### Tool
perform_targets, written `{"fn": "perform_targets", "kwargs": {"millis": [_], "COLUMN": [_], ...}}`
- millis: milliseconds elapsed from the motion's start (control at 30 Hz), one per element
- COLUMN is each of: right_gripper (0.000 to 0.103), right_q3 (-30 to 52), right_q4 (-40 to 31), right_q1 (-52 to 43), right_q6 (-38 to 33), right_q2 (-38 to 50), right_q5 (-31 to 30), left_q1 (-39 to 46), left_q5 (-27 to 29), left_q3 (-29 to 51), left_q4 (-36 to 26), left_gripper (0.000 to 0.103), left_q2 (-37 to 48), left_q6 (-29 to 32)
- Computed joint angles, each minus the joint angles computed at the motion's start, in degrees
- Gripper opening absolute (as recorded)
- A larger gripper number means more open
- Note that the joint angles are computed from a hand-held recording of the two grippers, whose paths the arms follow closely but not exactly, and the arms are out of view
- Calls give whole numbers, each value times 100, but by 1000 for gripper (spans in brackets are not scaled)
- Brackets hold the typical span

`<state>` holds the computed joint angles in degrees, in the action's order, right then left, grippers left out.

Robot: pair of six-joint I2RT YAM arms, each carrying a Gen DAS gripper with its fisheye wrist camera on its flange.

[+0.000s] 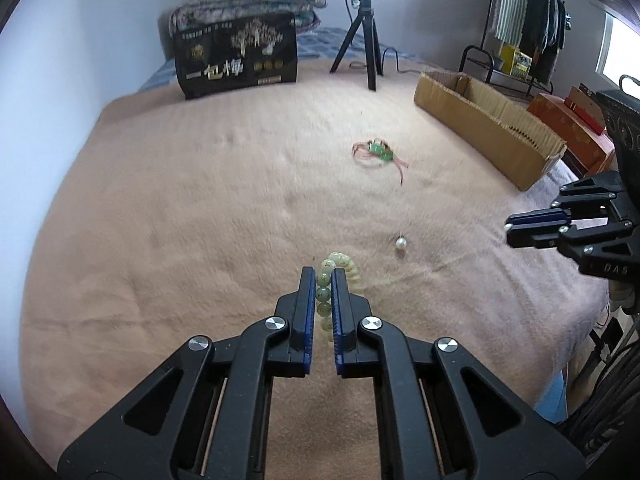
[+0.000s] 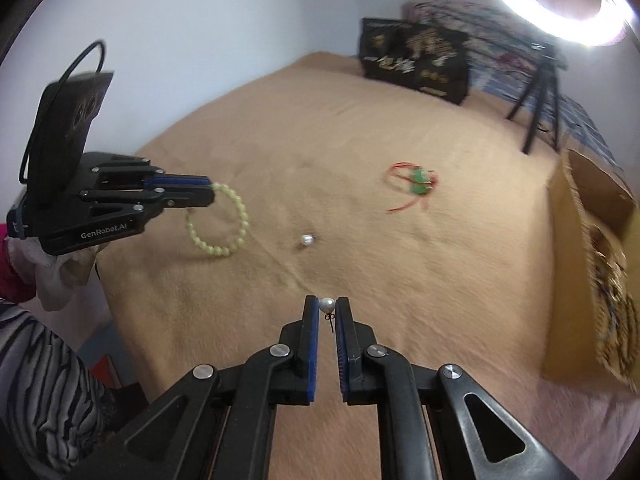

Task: Organize jewelry
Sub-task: 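Grasp the cream bead bracelet with the left tool while the right tool grasps a pearl earring, then lift and carry the bracelet and pearl earring over the box with both tools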

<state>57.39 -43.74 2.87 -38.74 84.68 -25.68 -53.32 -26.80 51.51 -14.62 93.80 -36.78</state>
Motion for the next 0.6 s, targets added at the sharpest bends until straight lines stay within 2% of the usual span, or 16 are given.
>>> {"fn": "perform_targets", "kwargs": {"millis": [333, 600], "right_gripper": [6, 6], "right_q3": [422, 1059], "right_q4": [-412, -555], "right_q1": [-1117, -1772], "right_q6": [-102, -79], "right_q2": [-329, -56], "right_q5": [-478, -657], "left_q1": [12, 129], "left_q5": [-185, -70], "left_q3": [443, 1254], "left_q4": [-97, -32], "left_gripper": [6, 6], "left_q2": [0, 485], "left_q6": [259, 713]}}
